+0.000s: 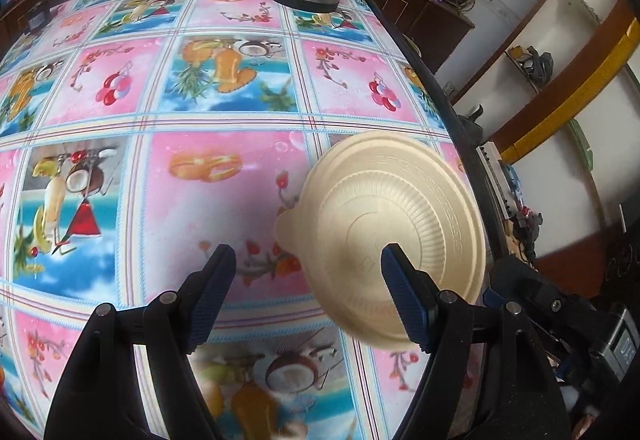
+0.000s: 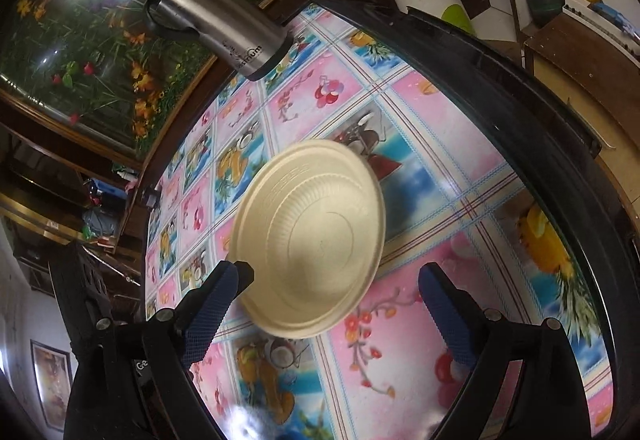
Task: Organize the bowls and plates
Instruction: 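Grasp the beige plastic bowl rim with both grippers and lift, then carry the beige bowl toward the plate stack with both grippers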
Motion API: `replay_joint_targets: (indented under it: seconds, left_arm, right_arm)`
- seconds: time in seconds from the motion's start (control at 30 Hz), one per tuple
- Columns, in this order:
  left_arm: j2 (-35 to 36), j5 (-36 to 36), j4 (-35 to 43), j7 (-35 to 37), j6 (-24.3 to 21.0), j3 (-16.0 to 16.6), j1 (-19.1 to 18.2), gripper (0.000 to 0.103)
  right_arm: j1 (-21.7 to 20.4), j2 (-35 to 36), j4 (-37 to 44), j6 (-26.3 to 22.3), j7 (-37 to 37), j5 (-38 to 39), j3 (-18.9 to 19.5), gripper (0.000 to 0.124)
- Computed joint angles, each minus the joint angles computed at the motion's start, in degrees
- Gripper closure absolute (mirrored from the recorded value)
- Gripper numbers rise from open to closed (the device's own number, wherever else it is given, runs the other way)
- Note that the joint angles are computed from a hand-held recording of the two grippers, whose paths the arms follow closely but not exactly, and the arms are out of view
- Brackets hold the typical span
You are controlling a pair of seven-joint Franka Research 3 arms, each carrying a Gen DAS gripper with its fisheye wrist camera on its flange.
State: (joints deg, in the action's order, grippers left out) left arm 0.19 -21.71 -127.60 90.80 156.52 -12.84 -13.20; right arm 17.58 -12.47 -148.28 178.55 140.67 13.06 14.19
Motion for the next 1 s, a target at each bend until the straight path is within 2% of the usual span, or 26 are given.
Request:
replay_joint_targets:
  seconds: [0.13,0.43,0.47,0.53,0.6,0.67,0.77,1.0]
  left_arm:
    - [1.3,6.0,0.2,-4.8,2.3,-0.3,-0.2,0.028]
    - [3.0,13.5,0.1,-10.8,4.7,-0.7,0.1,0.030]
    - [3.2,14.7,0.0,-11.7,4.9,-0.7,0.1,0.033]
    - [3.5,18.2,0.0,-13.6,5.0,-0.5,0.0,0.059]
    - [3.9,21.1,0.3,-15.4,4.1,-0.4,0.1,0.074]
    - [3.6,22.0,-0.3,-15.5,4.4,-0.5,0.3,0.084]
    - [2.3,23.8,-1.5,-16.8,4.6,-0.4,0.4,0.086]
    - [-2.4,22.3,-6.3,-14.9,6.7,0.4,0.4,0.087]
  right_arm:
    - [-3.0,0.7,0.5,-0.4,1.9,-3.0,2.1,0.032]
    - [-5.3,3.1,2.8,-3.6,6.6,-11.0,3.0,0.053]
    - [-4.8,3.4,2.9,-3.7,7.0,-11.3,2.5,0.060]
    - [-4.7,4.0,3.4,-4.6,8.1,-13.4,2.2,0.075]
    - [-3.8,4.5,3.7,-5.5,8.8,-14.3,1.3,0.102]
    - [-2.2,4.6,3.2,-4.1,8.2,-13.8,0.1,0.107]
    - [-2.7,4.5,3.7,-5.4,10.3,-17.0,1.2,0.108]
    - [-3.2,2.7,3.1,-5.3,14.9,-21.8,3.4,0.109]
